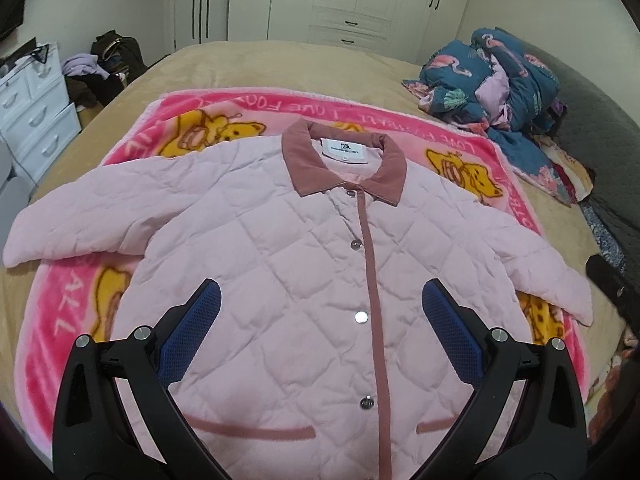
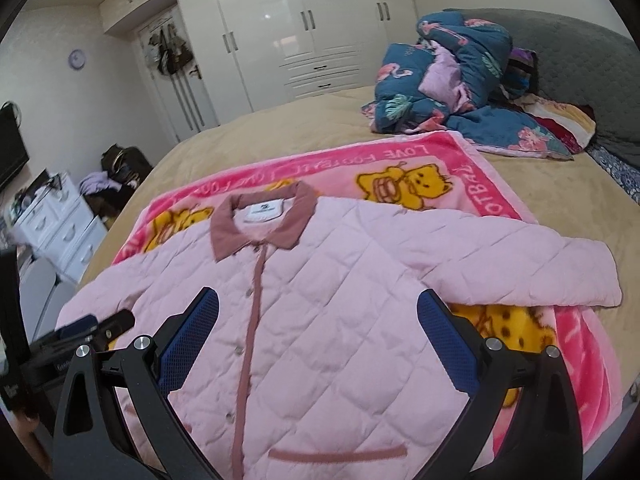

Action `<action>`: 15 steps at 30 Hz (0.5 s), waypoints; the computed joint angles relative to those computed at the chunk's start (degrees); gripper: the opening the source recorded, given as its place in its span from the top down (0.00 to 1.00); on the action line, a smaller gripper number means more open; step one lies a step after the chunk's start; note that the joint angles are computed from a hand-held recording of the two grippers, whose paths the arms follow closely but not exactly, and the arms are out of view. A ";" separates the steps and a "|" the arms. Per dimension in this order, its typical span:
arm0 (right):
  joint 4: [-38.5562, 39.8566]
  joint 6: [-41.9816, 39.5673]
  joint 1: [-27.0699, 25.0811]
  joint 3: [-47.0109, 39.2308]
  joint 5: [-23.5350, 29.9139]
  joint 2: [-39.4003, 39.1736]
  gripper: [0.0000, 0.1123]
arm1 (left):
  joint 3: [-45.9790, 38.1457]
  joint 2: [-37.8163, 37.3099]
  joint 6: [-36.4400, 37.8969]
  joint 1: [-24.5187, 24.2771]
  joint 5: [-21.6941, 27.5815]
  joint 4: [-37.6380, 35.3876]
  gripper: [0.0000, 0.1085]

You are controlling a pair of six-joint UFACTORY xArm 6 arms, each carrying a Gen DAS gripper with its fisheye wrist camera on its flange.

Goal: Fold large clothes
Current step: 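Move the right tool over the jacket toward the sleeve beyond the buttons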

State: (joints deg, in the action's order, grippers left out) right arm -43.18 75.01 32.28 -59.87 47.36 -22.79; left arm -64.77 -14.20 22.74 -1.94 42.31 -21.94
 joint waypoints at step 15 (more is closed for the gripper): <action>-2.18 4.10 -15.48 4.01 -2.25 -1.09 0.12 | -6.52 10.34 -6.41 -6.14 -1.77 5.21 0.13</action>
